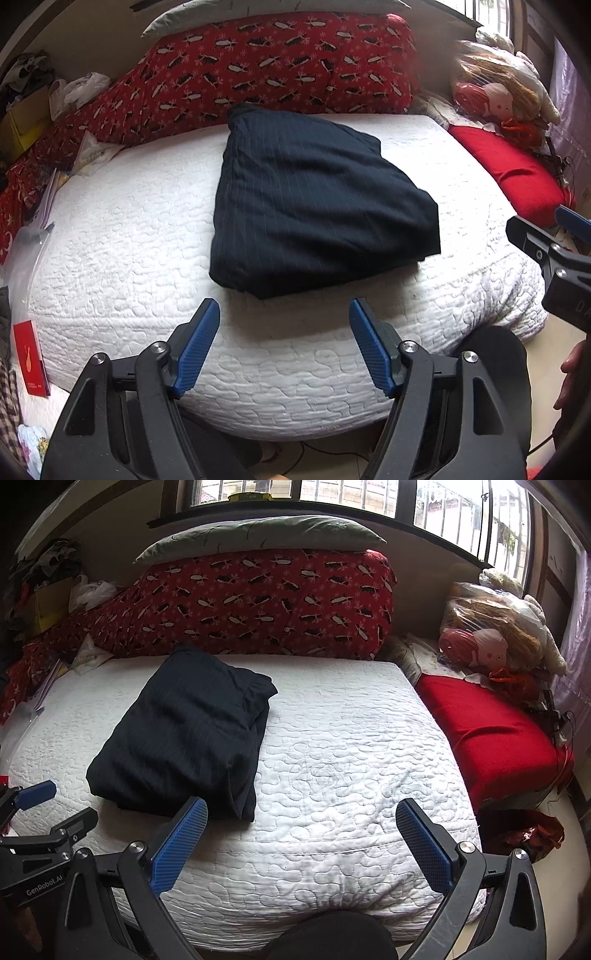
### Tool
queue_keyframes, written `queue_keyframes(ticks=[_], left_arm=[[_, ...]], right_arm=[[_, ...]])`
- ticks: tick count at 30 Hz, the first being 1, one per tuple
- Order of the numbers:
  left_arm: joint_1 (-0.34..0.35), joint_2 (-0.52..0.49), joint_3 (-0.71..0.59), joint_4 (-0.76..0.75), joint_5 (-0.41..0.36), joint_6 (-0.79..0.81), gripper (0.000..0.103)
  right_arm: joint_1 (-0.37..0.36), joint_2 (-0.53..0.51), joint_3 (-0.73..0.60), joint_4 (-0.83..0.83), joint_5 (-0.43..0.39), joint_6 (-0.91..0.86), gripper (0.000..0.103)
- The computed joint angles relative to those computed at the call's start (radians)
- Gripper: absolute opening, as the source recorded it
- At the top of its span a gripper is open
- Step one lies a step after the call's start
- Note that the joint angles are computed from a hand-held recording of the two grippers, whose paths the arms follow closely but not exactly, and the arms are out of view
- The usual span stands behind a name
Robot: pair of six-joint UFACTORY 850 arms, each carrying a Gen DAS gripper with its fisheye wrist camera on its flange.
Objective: Fold large clothes
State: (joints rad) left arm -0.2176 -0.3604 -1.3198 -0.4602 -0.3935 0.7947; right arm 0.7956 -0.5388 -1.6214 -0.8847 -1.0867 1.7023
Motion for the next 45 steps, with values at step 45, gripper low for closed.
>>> queue_keyframes(ticks=[45], left_arm=[[0.012, -0.049, -0.051, 0.155, -0.047, -0.191, 0.072]], right_arm=[[-0.024, -0.08, -0.108, 0.068, 0.024, -0.186, 0.102]])
